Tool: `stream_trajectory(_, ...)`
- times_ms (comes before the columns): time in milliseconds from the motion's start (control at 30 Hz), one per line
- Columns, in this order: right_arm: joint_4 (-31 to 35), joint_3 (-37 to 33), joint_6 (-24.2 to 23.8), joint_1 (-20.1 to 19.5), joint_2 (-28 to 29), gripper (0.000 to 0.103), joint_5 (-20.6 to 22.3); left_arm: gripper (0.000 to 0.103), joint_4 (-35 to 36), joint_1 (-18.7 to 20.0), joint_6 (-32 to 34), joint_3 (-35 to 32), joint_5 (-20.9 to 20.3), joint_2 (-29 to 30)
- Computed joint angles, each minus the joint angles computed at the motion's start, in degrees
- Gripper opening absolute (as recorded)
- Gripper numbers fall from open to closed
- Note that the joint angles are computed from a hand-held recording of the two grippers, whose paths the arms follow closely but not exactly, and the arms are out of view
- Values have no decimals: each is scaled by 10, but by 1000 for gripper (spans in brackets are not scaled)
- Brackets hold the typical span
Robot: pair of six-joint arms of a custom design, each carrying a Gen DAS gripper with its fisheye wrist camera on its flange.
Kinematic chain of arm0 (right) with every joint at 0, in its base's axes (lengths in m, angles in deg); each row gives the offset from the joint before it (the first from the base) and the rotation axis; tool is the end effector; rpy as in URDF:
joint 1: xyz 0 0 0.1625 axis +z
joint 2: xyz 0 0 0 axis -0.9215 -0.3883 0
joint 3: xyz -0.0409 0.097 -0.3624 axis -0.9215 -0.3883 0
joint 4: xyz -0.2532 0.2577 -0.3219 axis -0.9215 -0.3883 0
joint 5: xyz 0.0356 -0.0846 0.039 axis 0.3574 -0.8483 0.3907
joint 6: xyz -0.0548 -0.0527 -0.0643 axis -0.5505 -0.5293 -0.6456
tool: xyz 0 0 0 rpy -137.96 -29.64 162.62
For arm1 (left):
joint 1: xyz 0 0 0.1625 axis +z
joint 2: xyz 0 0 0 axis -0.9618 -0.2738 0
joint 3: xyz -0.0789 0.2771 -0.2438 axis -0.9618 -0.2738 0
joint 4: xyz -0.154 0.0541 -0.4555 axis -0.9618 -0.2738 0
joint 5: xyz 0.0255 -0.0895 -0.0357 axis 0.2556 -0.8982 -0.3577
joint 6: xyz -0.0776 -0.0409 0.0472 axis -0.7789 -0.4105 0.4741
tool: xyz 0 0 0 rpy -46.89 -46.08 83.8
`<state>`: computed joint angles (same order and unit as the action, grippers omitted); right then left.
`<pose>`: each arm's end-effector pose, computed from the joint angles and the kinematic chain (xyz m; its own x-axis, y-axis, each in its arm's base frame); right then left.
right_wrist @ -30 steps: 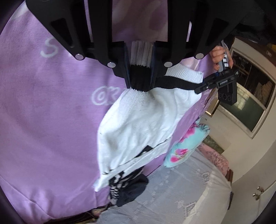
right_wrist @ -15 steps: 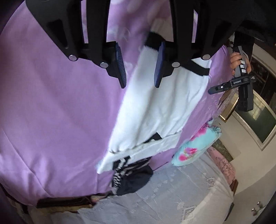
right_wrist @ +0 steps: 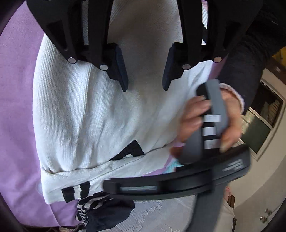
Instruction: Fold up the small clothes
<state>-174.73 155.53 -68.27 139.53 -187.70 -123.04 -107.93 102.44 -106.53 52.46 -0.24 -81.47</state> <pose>0.0222 -0.4361 0.3232 -0.8398 -0.5373 -0.0776 -0.5157 0.8342 -0.1953 -0.4774 -0.5061 -0.0260 -0.5724 0.0841 -0.8157 0.5824 0.7420 -0.3322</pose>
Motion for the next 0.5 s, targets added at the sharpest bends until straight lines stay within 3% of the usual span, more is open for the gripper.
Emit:
stream_trajectory(133,9,-7,-13,3,9,47,-1,70,12,41,54,-105,17,101)
stream_trajectory(200,10,-9,-15,4,11,48,-1,70,7,51,62,-121,43,124)
stream_trajectory(233,9,-10,-14,5,13,48,-2,70,-28,54,74,-114,42,122)
stream_trajectory(267,9,-10,-15,6,14,48,-2,65,-64,58,86,-103,30,114)
stream_trajectory(300,9,-12,-16,5,15,48,-2,45,-106,63,95,-86,13,100)
stream_trajectory(333,8,-12,-16,6,16,48,-2,16,-135,67,96,-67,3,82)
stream_trajectory(367,8,-13,-16,5,17,48,-2,8,-149,68,93,-54,2,70)
stream_trajectory(433,11,-14,-16,4,17,48,2,6,-199,66,81,5,16,22)
stream_trajectory(500,17,-15,-19,-1,15,48,5,6,-212,56,29,81,56,-50)
